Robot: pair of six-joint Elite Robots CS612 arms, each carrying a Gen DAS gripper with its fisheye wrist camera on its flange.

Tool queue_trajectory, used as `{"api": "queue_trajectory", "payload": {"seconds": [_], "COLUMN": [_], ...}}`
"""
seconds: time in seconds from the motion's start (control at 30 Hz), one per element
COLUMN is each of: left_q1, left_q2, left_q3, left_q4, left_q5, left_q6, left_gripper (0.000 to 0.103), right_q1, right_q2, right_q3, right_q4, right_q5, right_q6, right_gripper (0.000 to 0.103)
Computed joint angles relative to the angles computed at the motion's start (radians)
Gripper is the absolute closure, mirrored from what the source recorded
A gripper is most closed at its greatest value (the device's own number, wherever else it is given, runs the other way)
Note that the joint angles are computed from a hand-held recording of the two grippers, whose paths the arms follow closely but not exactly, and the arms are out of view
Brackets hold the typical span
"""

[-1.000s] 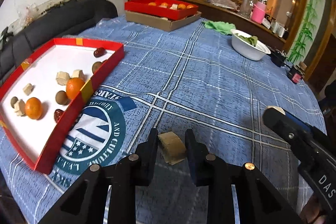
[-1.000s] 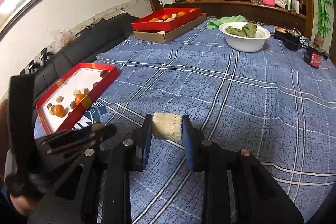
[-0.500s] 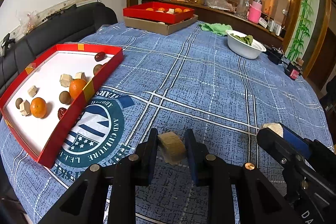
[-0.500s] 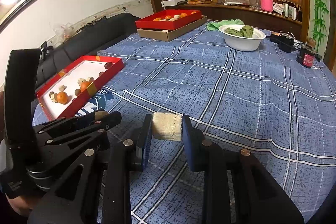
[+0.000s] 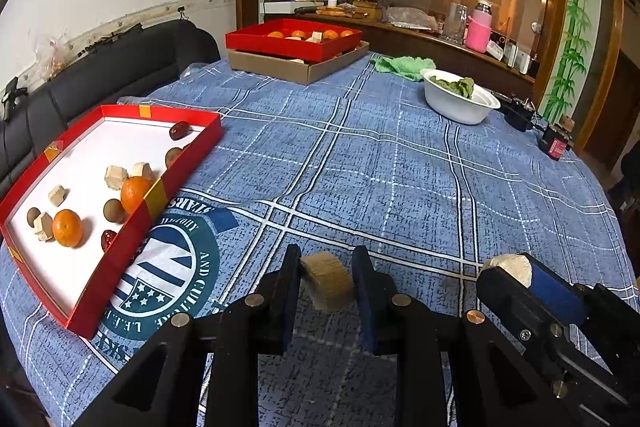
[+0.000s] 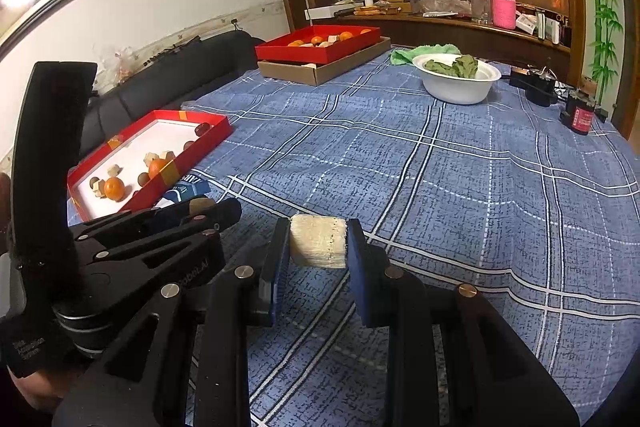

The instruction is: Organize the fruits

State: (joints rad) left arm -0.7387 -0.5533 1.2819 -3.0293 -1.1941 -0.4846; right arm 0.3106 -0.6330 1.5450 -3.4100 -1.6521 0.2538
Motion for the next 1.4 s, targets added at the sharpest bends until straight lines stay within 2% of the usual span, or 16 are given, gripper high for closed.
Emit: {"api": "queue_trajectory", "payload": {"seconds": [0.23,0.4,0.87,1.4], "left_q1": [-0.012,-0.015,-0.015,-0.016], "left_q2": [0.011,0.017,0.022,0.020], "left_q3": [-0.007,-0.017,-0.028,-0.025], "left_q4": [-0.055,-0.058,-0.034,-0.037], "left_q5": [0.065,0.074,0.068,0.067], "left_q6": [0.021,0.034,0.040,0.035], "left_gripper": [0.078,0.078,0.078,0.078], "right_q1": [0.004,0.006,0.013,0.012], "right_q2": [0.000,0.001,0.004,0.006], "right_q3": [0.002,0.004,0.000,0.000], "right_q4": [-0.025,-0.040,-0.042,-0.054], "right_q5": [-0.039,-0.069,-0.120,-0.128], "right_q6": [0.005,0.018,0.020,0.018], "right_gripper": [0.077,0.077,0.077,0.077]}}
